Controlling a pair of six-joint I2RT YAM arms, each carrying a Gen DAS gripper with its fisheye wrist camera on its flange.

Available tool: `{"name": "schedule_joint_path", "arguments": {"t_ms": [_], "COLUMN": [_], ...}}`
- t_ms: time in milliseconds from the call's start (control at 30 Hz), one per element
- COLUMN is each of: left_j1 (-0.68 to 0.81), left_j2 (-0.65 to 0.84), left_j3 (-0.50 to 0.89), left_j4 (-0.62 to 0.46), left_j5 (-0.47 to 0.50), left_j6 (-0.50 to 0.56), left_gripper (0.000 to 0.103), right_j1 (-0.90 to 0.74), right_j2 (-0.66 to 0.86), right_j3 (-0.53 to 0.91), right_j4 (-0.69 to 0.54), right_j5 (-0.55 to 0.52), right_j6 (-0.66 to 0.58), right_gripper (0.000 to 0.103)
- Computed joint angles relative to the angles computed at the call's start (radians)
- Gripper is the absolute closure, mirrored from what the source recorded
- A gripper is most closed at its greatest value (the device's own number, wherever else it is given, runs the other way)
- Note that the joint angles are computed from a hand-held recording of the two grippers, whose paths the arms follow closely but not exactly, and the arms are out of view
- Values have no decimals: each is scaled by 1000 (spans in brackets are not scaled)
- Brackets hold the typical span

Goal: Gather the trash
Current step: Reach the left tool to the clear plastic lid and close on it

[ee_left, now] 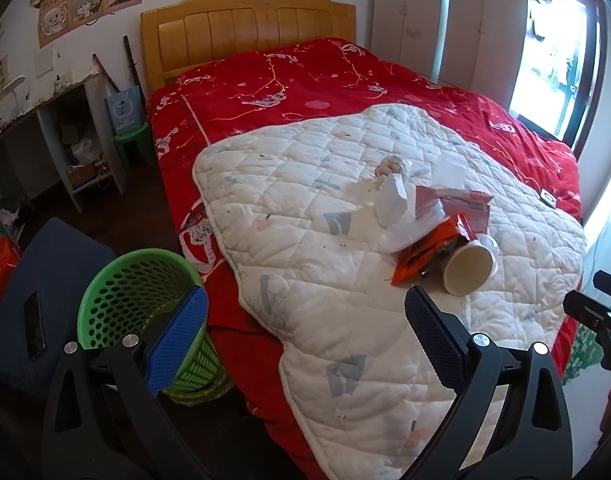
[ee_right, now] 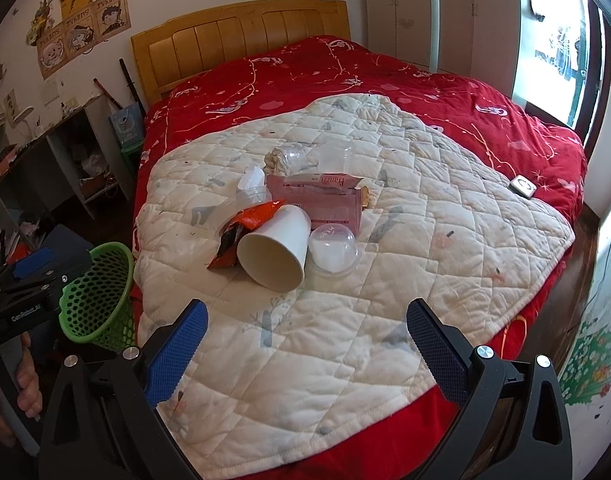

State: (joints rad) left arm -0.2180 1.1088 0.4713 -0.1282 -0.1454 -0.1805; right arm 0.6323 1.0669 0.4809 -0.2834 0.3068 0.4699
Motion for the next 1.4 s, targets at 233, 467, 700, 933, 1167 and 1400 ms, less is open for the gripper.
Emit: {"name": "schedule_joint_path", "arguments": {"t_ms": [233,467,700,933,1167,1400], "left_j1": [19,52,76,90,54,19], "left_j2": [53,96,157,227,320,462], "left_j3": [24,48,72,97,117,196], "left_j4": [21,37,65,96,173,228], "left_j5": [0,10,25,55,114,203], "left_j6": [11,25,38,47,97,186], "left_gripper": [6,6,6,10,19,36], "right_j1": [-68,-104,-144,-214,-262,-282], "right_j2": [88,199,297,412,453,475], "right_j3": [36,94,140,229,264,280], "right_j4": [64,111,148,146,132,125], "right_j5": [-73,-135,-197,-287,-323,-328], "right_j6": [-56,-91,-105,-133,-152,-179], "right_gripper": [7,7,8,19,22,23]}}
